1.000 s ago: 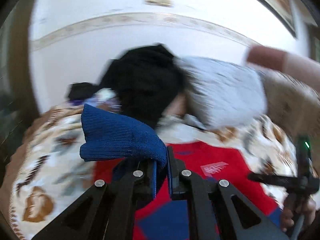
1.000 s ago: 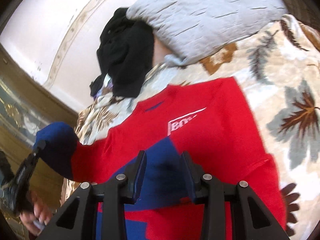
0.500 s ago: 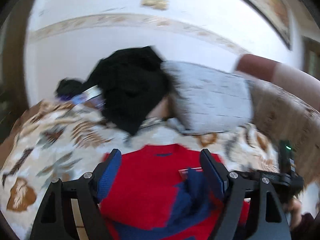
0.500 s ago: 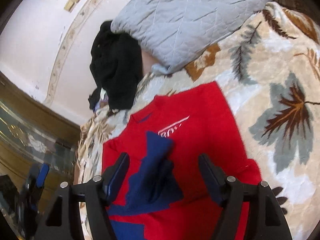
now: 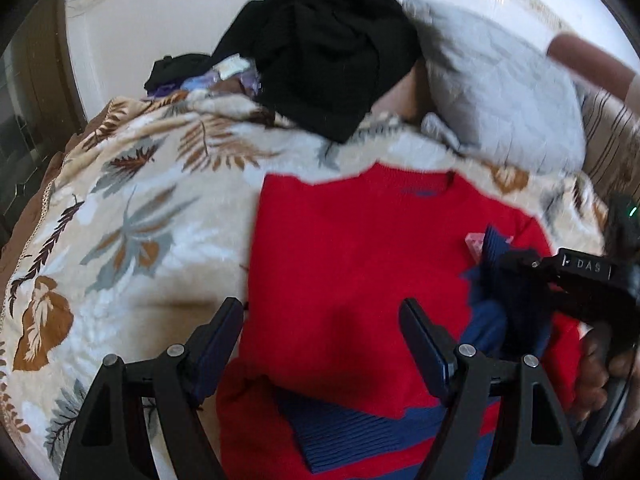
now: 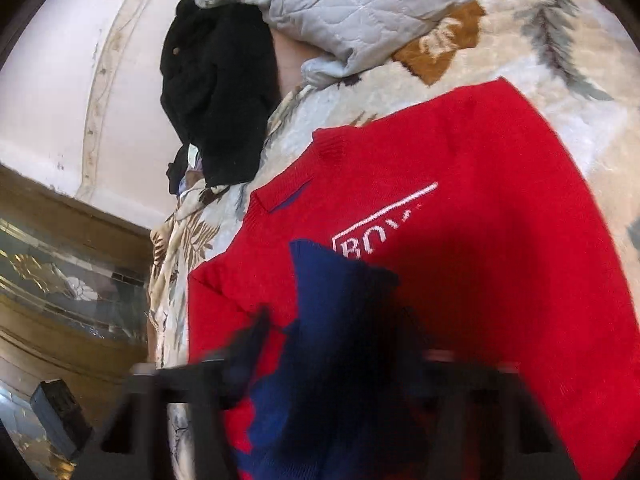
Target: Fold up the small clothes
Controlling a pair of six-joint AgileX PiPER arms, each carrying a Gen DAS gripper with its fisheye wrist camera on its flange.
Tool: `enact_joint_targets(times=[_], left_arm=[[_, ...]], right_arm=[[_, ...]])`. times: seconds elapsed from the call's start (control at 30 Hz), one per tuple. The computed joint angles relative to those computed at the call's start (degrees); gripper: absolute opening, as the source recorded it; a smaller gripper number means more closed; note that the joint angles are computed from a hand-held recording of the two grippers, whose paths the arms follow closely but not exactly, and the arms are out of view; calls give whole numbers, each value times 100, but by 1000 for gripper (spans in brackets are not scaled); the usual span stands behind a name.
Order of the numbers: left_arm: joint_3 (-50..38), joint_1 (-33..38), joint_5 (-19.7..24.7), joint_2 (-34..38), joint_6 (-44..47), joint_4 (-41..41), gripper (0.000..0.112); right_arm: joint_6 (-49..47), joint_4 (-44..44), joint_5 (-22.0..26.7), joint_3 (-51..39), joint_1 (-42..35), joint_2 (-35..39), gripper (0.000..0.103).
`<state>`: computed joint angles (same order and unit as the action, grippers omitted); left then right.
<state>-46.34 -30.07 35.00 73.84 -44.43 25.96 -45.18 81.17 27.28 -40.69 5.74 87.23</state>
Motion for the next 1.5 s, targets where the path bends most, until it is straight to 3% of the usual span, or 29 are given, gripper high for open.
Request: enact_joint_targets(times=[0.07, 0.2, 0.27, 0.3, 0.4, 0.5, 0.57, 0.6, 0.63, 0.67, 0.7, 0.73, 0.83, 0.9, 0.93, 0.97, 1.03, 1.07, 1.13, 1.23, 1.33, 1.5], left_arm=[[16, -2, 86, 105, -97, 65, 81], [48, -11, 117, 65, -340, 245, 80], [67, -115, 152, -7, -503, 385, 81], [68, -213, 202, -18, -626, 516, 81], [40, -490, 367, 56, -893, 816, 81], [-17, -655, 427, 157, -1017, 894, 81], [-55, -702, 442, 241, -1133, 912, 81], [-77, -694, 423, 312, -1099, 831, 81], [-80, -706, 395, 373, -1068, 774, 81], [-81, -736, 373, 452, -992, 706, 81], [-79, -788, 376, 516, -980, 712, 81], [-75, -861, 403, 577, -1001, 775, 81], [-16, -1043, 451, 663, -1176, 1000, 81], [2, -1104, 428, 735, -1148, 963, 81], [-10, -1155, 452, 804, -1107, 955, 81], [-11, -1208, 495, 848, -1126, 1013, 81], [0, -1322, 554, 877, -1267, 1225, 81], [1, -1314, 554, 859, -1220, 1206, 81], [8, -1196, 492, 772, -1081, 1049, 81], [-22, -1122, 524, 665, -1182, 1024, 80], [-37, -1241, 596, 532, -1539, 1257, 80], [-82, -1431, 620, 517, -1729, 1374, 81]], right_arm=[[-157, 86, -267, 124, 100, -378, 7], [-597, 287, -384, 610, -172, -2051, 7], [-59, -538, -363, 754, -529, -2778, 7], [208, -1009, -133, 767, -829, -2902, 7], [559, -1891, 356, 820, -1451, -2654, 11], [155, -1510, 1676, 627, -2241, -1840, 12], [-92, -1176, 2154, 606, -2461, -1502, 15], [-222, -983, 2243, 607, -2430, -1382, 29], [-280, -840, 2296, 576, -2338, -1225, 61], [-224, -697, 2216, 552, -2162, -1091, 80], [-246, -466, 2000, 619, -1969, -1081, 90], [-345, -243, 1786, 672, -1776, -1060, 90], [-278, -123, 1168, 450, -1086, -635, 89], [-540, 224, 989, 389, -867, -254, 79], [-613, 282, 904, 333, -745, -62, 63], [-575, 254, 715, 268, -582, 71, 41], [-774, 418, 247, 263, -299, 88, 29], [-835, 447, 187, 276, -249, 14, 19], [-888, 438, 271, 389, -298, -377, 9], [-1231, 625, 525, 758, -565, -1421, 6], [-1004, 79, 557, 1004, -970, -2499, 6], [-342, -1409, 859, 1133, -2076, -2604, 6]])
